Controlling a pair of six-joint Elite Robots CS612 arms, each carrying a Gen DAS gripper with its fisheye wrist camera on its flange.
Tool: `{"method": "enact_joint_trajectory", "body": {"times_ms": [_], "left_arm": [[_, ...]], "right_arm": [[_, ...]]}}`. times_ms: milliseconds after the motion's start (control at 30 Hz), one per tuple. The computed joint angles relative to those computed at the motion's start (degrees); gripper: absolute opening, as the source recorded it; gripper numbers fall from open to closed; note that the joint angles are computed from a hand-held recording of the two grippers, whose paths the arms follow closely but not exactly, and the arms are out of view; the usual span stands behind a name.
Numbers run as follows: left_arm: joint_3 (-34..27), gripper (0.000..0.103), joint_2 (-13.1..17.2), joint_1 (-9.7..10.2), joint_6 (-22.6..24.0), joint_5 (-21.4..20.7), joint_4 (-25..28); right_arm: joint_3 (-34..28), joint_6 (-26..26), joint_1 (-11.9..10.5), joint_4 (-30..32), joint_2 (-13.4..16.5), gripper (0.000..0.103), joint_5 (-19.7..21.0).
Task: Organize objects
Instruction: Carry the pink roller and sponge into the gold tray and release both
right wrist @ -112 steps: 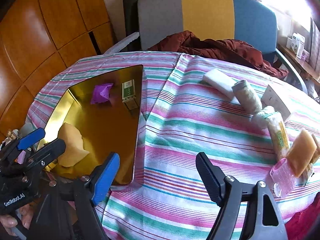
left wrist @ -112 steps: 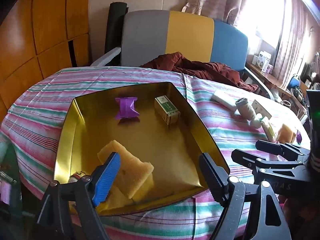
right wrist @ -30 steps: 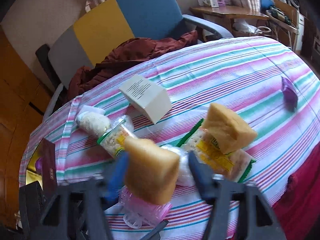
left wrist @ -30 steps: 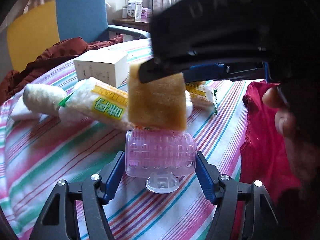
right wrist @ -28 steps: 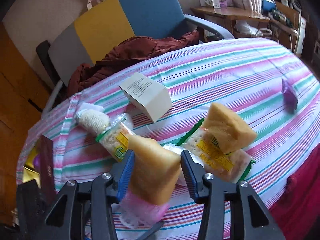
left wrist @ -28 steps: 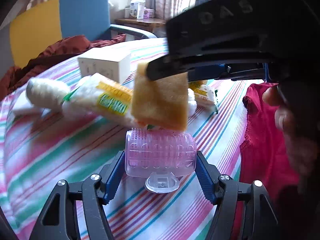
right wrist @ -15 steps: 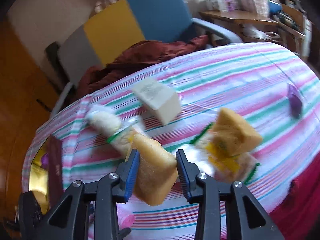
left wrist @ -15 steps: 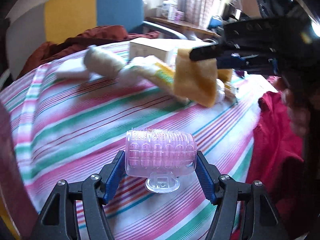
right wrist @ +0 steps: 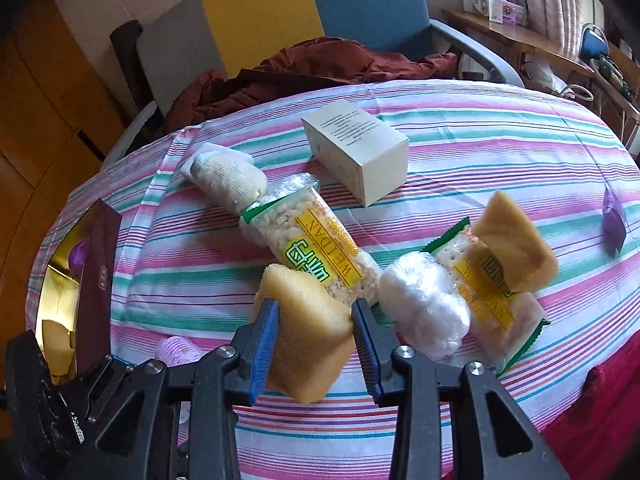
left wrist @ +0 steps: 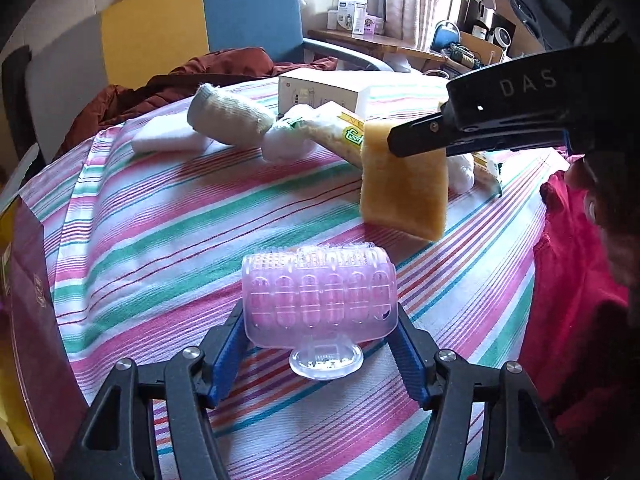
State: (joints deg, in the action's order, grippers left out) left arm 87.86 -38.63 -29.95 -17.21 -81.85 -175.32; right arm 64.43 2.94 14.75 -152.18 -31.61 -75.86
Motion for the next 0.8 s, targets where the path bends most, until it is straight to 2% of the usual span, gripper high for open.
{"method": "enact_joint_trajectory", "body": {"times_ms": [367, 500, 633, 800], "left_arm": [[0.76, 0.066, -0.20, 0.02, 0.39, 0.01, -1.26], [1.10, 0.065, -0.53, -0.17, 0.00, 1.00, -0.85], [2.11, 0.065, -1.56, -0.10, -1.68, 0.59, -0.57], [5.21, 0.065, -4.12, 0.06, -3.13, 1.26, -3.89]], "right_arm": [[0.45, -0.58, 0.03, -1.72, -0.25, 0.037, 0.17], [1.62, -1.26, -0.22, -5.18, -0.67, 0.037, 3.16], [1.64, -2.60, 0.09, -5.52, -0.73, 0.037, 3.35], [2.29, -2.76, 0.21, -6.58, -1.02, 0.037, 3.35]]}}
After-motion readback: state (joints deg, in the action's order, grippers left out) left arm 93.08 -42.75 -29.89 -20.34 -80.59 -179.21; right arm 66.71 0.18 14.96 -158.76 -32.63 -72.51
